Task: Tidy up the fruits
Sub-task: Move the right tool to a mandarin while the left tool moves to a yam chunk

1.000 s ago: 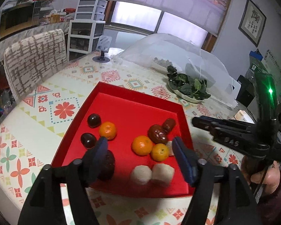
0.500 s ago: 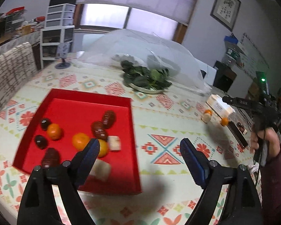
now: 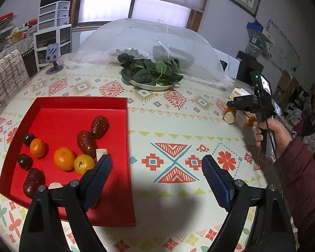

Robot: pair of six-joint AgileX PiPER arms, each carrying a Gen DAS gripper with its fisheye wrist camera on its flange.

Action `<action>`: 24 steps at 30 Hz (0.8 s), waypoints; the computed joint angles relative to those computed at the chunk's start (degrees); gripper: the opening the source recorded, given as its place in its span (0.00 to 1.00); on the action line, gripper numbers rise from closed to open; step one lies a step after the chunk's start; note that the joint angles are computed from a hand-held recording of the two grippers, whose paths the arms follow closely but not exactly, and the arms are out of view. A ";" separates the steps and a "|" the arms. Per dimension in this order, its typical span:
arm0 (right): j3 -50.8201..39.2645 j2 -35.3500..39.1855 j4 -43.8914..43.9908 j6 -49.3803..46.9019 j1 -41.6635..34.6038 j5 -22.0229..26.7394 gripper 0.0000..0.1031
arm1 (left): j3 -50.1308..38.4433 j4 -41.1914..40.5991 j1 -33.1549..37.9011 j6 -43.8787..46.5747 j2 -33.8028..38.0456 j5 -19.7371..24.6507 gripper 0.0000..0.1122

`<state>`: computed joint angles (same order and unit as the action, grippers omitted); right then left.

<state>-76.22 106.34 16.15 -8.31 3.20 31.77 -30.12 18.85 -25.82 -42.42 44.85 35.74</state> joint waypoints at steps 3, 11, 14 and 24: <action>-0.22 -0.22 0.95 -0.55 -0.01 1.80 0.27 | 0.08 0.61 -0.51 -0.87 0.29 -0.28 0.77; 6.17 -6.49 16.08 -16.99 -2.14 11.13 0.26 | -0.17 2.81 -4.61 -4.50 0.26 0.45 0.77; 8.83 -8.55 29.85 -31.24 -7.59 22.96 0.26 | -0.61 5.80 -7.02 -8.19 0.70 1.45 0.77; 18.22 -19.79 29.43 -36.88 -16.00 13.47 0.28 | -3.75 12.53 -14.78 -17.26 10.71 -1.09 0.77</action>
<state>-58.00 86.55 45.58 -45.19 -12.79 45.24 -33.86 31.39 -40.61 -59.68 55.57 34.65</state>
